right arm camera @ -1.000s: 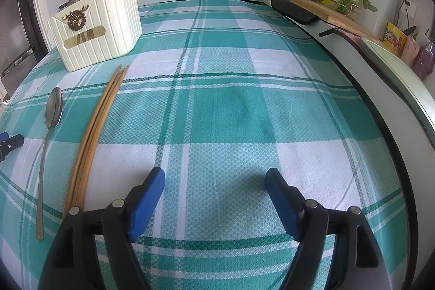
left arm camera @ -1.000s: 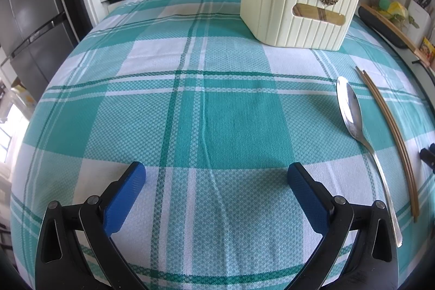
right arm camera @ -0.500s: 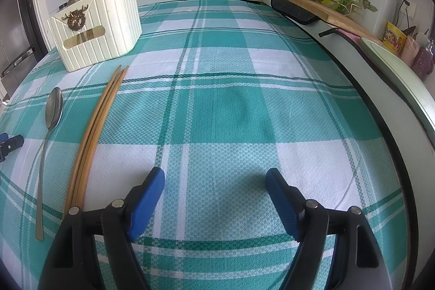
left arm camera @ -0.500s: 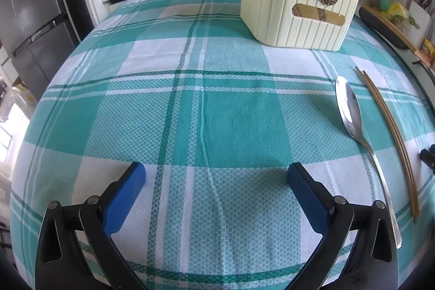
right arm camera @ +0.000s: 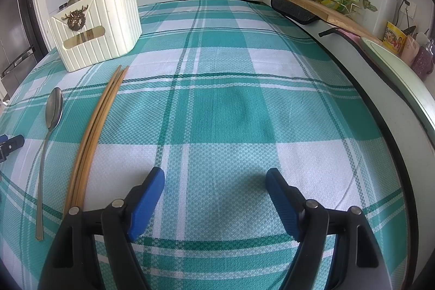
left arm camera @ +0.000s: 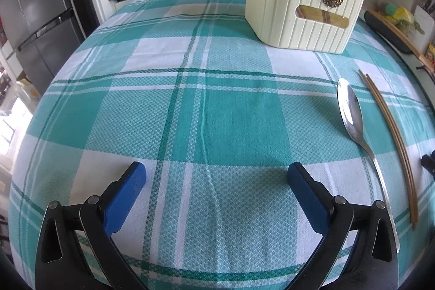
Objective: Organize utensils
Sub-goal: 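Withdraw both open grippers from the caddy back over the cloth, then move the left gripper over the metal spoon while the right gripper approaches a chopstick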
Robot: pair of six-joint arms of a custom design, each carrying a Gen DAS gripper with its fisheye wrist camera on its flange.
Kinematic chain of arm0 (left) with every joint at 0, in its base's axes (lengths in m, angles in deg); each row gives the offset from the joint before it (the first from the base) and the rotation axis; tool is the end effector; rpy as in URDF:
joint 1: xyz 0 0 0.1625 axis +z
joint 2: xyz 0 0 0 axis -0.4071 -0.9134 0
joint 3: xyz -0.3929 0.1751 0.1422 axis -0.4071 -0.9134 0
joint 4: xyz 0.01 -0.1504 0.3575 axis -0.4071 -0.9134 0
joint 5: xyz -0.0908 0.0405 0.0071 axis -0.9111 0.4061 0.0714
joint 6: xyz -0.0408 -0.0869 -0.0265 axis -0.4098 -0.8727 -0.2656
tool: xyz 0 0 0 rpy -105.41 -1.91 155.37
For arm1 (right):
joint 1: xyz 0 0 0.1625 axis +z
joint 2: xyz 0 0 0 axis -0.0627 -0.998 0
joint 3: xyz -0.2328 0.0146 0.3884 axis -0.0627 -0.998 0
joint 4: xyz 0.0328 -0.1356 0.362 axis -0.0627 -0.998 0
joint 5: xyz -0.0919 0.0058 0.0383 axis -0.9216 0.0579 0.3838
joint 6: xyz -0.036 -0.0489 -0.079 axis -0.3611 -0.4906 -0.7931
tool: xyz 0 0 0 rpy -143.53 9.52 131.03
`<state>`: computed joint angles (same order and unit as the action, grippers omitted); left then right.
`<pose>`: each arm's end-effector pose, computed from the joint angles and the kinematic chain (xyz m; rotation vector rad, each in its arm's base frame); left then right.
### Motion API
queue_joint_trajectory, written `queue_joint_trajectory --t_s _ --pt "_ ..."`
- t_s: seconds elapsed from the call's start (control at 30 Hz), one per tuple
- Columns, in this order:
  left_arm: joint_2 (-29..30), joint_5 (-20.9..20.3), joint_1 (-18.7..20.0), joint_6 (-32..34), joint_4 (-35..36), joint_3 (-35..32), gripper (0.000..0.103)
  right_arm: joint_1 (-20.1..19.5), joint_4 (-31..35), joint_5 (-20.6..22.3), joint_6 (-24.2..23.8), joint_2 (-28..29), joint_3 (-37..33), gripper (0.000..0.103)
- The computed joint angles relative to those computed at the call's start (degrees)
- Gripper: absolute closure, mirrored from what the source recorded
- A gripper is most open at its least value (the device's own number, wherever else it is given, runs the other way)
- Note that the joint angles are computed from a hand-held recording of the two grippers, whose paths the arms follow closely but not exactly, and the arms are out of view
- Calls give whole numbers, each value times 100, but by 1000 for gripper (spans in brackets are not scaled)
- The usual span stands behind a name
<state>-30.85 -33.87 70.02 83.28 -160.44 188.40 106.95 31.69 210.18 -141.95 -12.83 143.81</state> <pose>-0.2785 -0.5736 0.1387 0.7904 2.3651 -0.5181 0.1363 -0.3746 0.2857 -0.2454 -2.0511 0.8937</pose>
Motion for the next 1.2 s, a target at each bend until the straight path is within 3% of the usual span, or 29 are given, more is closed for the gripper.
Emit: queue_joint_trajectory --t_s 0.3,0.57,0.7,0.8,1.03,1.1,1.13,1.2 --pt "-139 -290 46 51 105 9 1 -1 -2 -1 -2 -4 2 24" --pt "-444 -1010 -160 -353 -346 206 1 -3 -5 2 -9 -1 -1 24" --pt "-244 -1319 -241 -627 -3 -10 1 -4 -5 -2 -9 -3 -1 24" --pt "-13 -1285 -397 -647 197 -142 1 -7 -9 -5 -14 -3 -3 24" --pt "551 -273 -833 -417 12 -7 1 -9 -5 -19 -9 -9 -4 24" --pt "577 -213 -826 -307 -67 52 1 -6 79 -39 54 2 -39 24" --pt "540 -255 -799 -332 -53 51 1 13 313 -120 187 50 -142 24" --pt "520 -216 -752 -325 9 31 0 93 370 -704 10 -58 -243 25"
